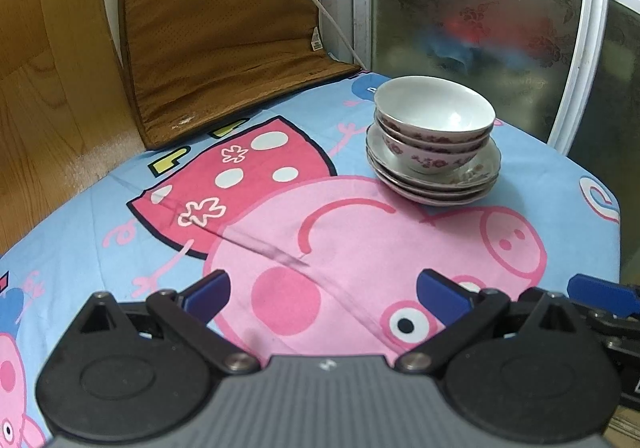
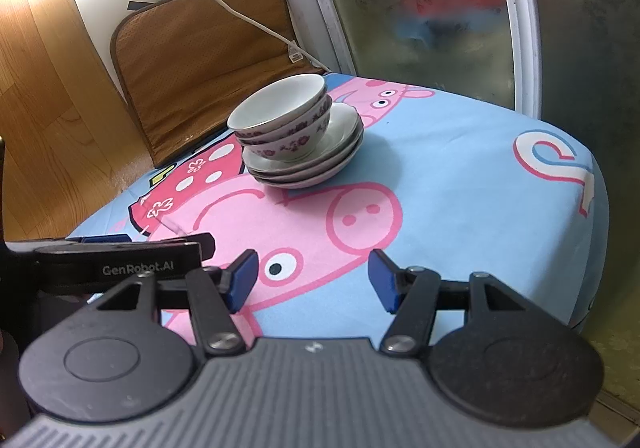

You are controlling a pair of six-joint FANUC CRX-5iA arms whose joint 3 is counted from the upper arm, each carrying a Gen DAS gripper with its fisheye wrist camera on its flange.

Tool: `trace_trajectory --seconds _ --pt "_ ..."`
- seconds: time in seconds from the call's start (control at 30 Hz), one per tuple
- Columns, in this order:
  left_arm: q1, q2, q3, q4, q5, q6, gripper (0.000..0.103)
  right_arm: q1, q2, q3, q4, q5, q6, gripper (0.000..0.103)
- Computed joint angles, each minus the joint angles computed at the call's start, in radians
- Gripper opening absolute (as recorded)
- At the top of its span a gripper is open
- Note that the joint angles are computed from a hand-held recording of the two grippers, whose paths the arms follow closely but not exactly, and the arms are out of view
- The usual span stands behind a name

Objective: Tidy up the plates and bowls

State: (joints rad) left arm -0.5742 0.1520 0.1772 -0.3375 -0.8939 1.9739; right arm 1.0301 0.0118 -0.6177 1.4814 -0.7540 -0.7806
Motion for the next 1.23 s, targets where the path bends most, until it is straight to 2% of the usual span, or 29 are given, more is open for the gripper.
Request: trace_trajectory --seconds 0.4,0.87,1.0,1.13,1.23 --pt "-0.026 0.014 0.035 -0.085 -0.042 0.053 0.103 0.000 0.003 0.002 0.000 -0.001 -0.002 0.063" --pt "-0.026 0.018 0.044 -0.082 -0.058 0.055 0.103 0.001 0.005 0.003 0.000 0.000 -0.003 0.063" --pt "-0.005 0.006 0.016 -0.030 -0.022 0.017 0.103 0.003 0.011 0.007 0.000 -0.001 -0.004 0.063" --pt "-0.012 -0.002 0.006 -0.058 -0.001 0.045 0.103 -0.001 0.013 0.008 0.006 0.004 -0.003 0.063" --pt "0.009 -0.003 -0.005 -0.010 0.020 0.023 0.103 -0.004 0.009 0.005 0.010 0.008 -0.001 0.064"
